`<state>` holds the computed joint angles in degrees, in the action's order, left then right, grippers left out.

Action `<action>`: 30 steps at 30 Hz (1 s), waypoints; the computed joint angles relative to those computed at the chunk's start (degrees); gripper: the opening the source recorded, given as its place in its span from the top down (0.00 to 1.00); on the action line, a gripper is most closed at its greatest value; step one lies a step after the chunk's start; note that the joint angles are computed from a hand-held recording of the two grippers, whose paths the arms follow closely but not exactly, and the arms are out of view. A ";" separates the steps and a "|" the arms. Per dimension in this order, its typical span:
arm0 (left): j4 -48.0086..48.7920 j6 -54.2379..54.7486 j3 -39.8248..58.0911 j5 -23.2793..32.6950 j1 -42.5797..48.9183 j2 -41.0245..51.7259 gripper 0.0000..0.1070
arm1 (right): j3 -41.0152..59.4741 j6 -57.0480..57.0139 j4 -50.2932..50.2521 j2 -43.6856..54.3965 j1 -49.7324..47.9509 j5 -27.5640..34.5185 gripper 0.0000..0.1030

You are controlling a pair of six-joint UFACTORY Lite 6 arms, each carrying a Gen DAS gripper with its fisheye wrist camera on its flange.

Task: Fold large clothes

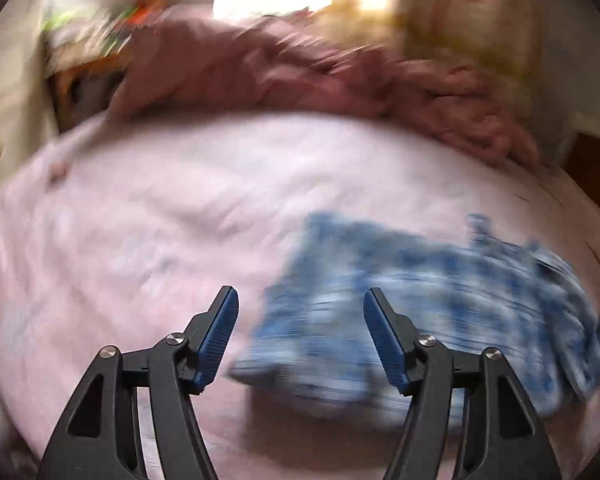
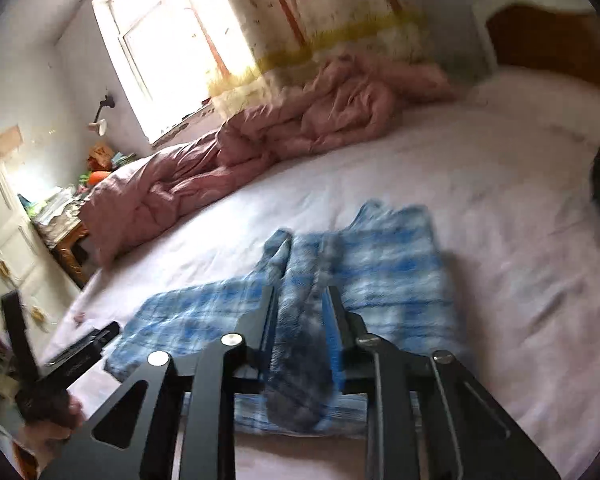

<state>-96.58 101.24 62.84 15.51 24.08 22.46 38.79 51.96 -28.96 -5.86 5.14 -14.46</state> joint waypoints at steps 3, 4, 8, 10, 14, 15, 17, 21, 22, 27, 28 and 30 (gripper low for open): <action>13.34 -17.99 8.52 5.94 3.95 10.91 0.39 | 3.49 7.92 -7.96 8.51 1.44 -1.06 0.81; 17.97 -23.99 10.98 10.27 5.50 13.53 0.39 | 4.37 8.09 -7.81 11.47 2.05 -1.55 0.81; 22.53 -27.69 11.38 13.75 5.87 13.11 0.39 | 3.47 -1.61 4.25 14.86 3.78 -4.75 0.81; 20.65 -25.21 10.18 16.67 5.93 13.34 0.40 | 3.69 -5.41 8.65 15.72 4.91 -4.44 0.81; 12.75 -16.45 4.88 18.20 4.91 10.76 0.76 | 3.17 -13.76 13.73 13.42 6.96 -1.10 0.81; 10.41 -14.16 3.74 18.38 4.87 10.05 0.78 | 2.10 -10.69 10.08 11.55 6.48 -0.83 0.81; 4.50 -8.65 0.90 18.58 4.64 7.05 0.84 | 0.29 0.42 -1.91 7.22 4.77 -0.51 0.81; -9.87 10.93 -11.41 21.47 2.64 -8.64 0.84 | -3.82 20.83 -25.90 -3.47 1.23 0.93 0.81; -9.72 11.19 -13.07 23.14 2.21 -11.74 0.84 | -4.73 26.00 -31.90 -6.14 0.57 1.71 0.81; -5.15 3.72 -16.26 22.18 -7.86 -25.79 0.84 | -10.03 49.46 -61.88 -20.85 -5.92 4.60 0.81; -5.31 2.56 -16.18 21.26 -10.43 -27.15 0.84 | -10.60 53.87 -67.87 -22.84 -7.79 5.16 0.81; -5.20 -0.29 -15.20 18.22 -16.74 -28.74 0.84 | -11.96 61.43 -77.89 -25.82 -11.37 6.90 0.81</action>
